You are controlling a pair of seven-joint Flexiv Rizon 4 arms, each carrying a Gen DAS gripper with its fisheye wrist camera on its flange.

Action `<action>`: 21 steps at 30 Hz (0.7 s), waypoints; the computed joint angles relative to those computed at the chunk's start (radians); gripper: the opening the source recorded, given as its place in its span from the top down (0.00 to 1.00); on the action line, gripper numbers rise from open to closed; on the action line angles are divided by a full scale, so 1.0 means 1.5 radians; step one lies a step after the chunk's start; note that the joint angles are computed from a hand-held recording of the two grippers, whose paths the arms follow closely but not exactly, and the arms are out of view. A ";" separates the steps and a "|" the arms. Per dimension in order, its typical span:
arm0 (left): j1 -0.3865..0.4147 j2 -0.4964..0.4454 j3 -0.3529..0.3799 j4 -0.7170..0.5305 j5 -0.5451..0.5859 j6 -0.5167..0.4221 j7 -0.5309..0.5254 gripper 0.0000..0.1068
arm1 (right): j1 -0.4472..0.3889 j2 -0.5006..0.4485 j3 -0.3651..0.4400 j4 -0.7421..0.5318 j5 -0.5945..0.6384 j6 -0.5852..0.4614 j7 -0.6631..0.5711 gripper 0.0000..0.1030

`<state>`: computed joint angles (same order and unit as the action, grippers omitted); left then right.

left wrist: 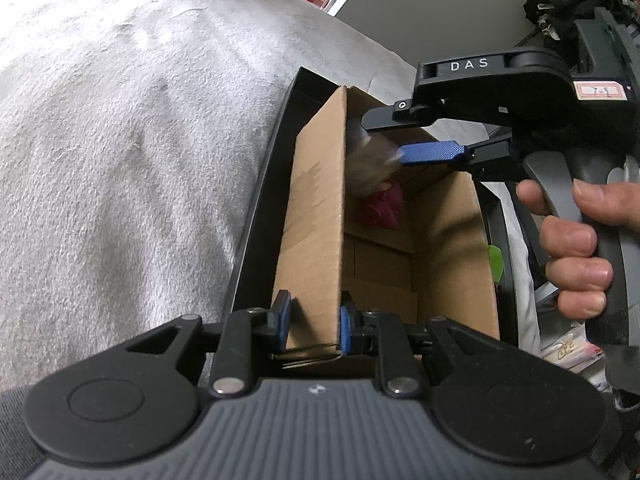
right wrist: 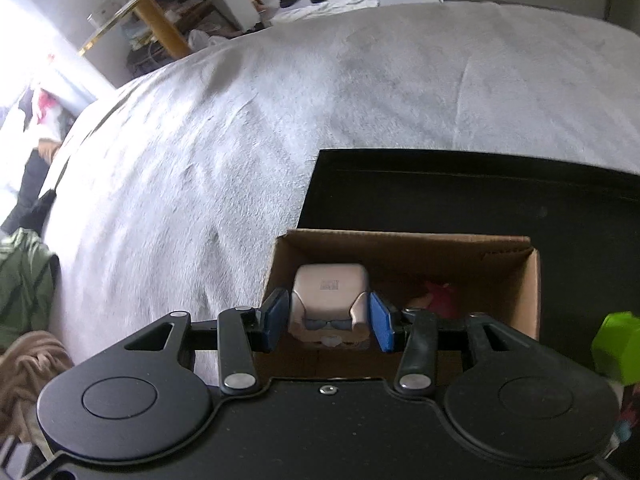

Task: Organize rigid objects
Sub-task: 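Carry the white cube charger into the box with the right gripper and release it, then return the right gripper to the tray toward the blue-red figure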

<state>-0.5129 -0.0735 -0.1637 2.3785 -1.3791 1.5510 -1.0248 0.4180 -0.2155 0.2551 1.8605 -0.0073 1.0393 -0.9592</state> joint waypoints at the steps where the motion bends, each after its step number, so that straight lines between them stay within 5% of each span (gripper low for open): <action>1: -0.001 0.000 -0.001 -0.001 -0.011 0.000 0.005 0.80 | 0.001 -0.002 -0.002 -0.001 0.000 0.000 0.008 0.56; 3: -0.012 0.000 -0.004 -0.008 -0.070 0.006 0.046 0.80 | -0.002 0.001 0.000 0.001 0.007 0.003 0.007 0.56; 21: -0.023 -0.002 0.003 -0.010 -0.069 0.017 0.046 0.80 | -0.027 0.112 -0.003 0.064 0.047 -0.040 -0.051 0.52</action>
